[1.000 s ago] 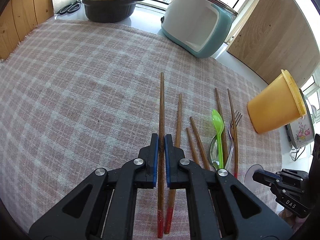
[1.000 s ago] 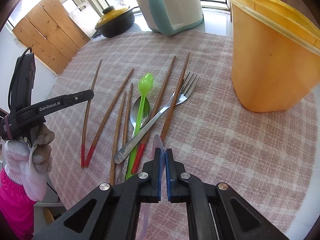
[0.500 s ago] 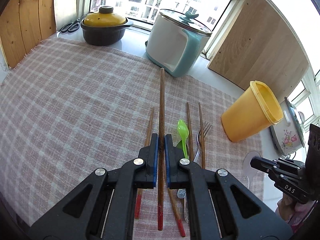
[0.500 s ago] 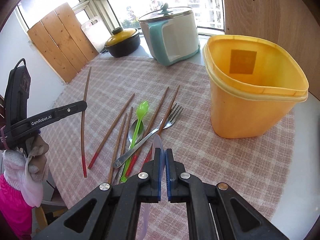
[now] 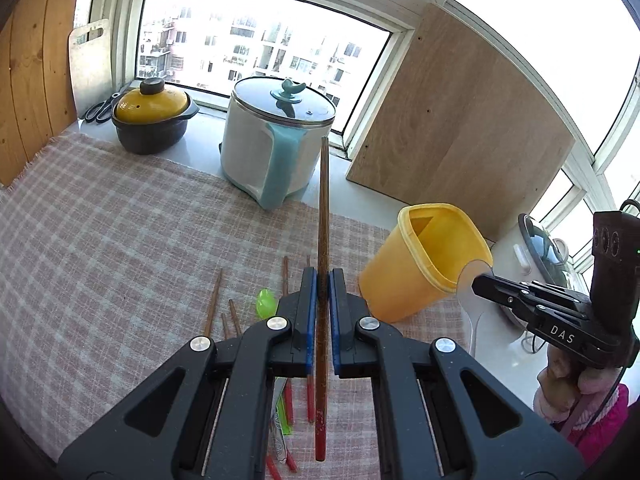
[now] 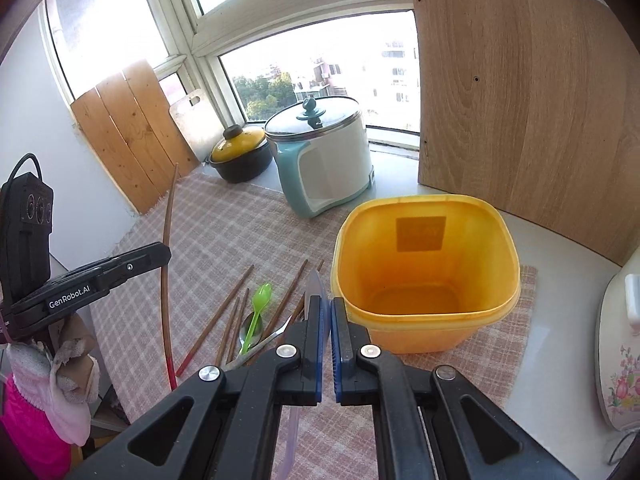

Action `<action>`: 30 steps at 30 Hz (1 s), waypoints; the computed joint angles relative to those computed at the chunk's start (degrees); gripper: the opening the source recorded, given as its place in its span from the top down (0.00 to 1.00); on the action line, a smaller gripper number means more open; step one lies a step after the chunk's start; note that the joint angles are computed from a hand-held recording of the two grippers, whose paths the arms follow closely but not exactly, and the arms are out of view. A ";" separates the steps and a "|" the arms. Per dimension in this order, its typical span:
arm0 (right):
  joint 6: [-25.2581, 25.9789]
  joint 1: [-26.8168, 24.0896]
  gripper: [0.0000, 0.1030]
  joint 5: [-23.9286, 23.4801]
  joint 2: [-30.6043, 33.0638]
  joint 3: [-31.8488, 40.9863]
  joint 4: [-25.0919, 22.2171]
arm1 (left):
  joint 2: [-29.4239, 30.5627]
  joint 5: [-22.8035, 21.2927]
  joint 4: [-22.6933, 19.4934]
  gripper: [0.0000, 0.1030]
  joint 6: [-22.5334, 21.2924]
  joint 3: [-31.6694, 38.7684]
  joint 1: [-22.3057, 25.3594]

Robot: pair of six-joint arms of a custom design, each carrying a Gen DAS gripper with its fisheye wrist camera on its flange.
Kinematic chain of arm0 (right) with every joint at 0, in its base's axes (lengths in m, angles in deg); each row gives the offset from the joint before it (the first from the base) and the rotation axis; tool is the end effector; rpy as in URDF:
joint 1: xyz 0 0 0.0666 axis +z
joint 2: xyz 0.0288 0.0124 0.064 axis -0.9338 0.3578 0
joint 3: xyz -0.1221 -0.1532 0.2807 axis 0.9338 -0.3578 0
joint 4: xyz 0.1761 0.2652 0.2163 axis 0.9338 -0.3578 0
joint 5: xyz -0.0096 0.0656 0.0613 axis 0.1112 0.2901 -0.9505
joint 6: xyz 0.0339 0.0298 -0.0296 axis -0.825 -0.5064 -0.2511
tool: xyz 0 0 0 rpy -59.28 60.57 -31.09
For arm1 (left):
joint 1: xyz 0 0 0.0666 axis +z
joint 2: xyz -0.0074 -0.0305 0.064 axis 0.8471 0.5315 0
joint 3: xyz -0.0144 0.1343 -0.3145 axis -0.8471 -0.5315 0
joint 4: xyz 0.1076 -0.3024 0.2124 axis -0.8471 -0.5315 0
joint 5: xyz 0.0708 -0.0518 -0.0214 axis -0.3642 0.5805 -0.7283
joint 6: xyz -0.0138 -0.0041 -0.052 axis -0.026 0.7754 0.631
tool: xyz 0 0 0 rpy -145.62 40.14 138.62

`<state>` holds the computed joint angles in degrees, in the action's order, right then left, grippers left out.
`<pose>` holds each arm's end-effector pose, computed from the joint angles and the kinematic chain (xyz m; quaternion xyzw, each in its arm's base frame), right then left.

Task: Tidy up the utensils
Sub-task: 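Lift the left tool's chopstick over the yellow container while the right tool carries its chopstick there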

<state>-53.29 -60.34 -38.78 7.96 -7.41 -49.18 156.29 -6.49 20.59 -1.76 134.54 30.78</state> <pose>0.3043 0.0478 0.4811 0.0546 0.9268 0.1022 0.3572 0.3988 -0.2160 0.4726 0.1759 0.8970 -0.2525 0.3173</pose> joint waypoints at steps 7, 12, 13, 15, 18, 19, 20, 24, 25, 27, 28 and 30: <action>3.92 -6.31 0.99 -2.17 1.69 4.34 0.52 | 4.14 -0.43 0.60 0.96 2.02 7.19 -3.84; 6.12 -10.17 0.99 -2.93 3.73 7.10 1.27 | 7.49 -1.58 0.67 0.96 2.80 12.85 -6.29; 6.39 -10.67 0.99 -2.87 4.24 7.73 1.42 | 8.20 -1.88 0.80 0.96 3.01 13.84 -6.69; 7.12 -11.57 0.99 -2.58 5.32 8.95 1.75 | 9.89 -1.95 0.97 0.96 3.68 16.05 -7.28; 8.34 -12.51 0.99 -1.80 7.00 10.34 2.25 | 12.38 -3.13 1.00 0.96 4.29 19.18 -8.26; 8.68 -12.82 0.99 -1.58 7.54 10.72 2.40 | 13.42 -3.23 0.77 0.96 4.45 20.47 -8.54; 8.85 -13.12 0.99 -1.50 8.07 11.00 2.62 | 14.36 -3.29 0.43 0.96 4.66 21.75 -8.79; 9.31 -14.35 0.99 -1.20 9.62 11.71 3.59 | 17.81 -3.97 -0.12 0.96 5.43 26.31 -9.45; 9.41 -14.58 0.99 -1.08 9.97 11.99 3.72 | 18.70 -4.25 -0.32 0.96 5.67 27.59 -9.71; 9.77 -15.05 0.99 -0.66 10.65 12.43 4.03 | 20.69 -4.80 -0.67 0.96 6.20 30.29 -10.06; 9.89 -15.22 0.99 -0.40 11.10 12.74 4.07 | 21.71 -5.03 -0.89 0.96 6.61 31.64 -10.28; 10.16 -15.67 0.99 -0.24 11.85 13.00 4.30 | 23.71 -5.30 -1.09 0.96 7.24 34.09 -10.58</action>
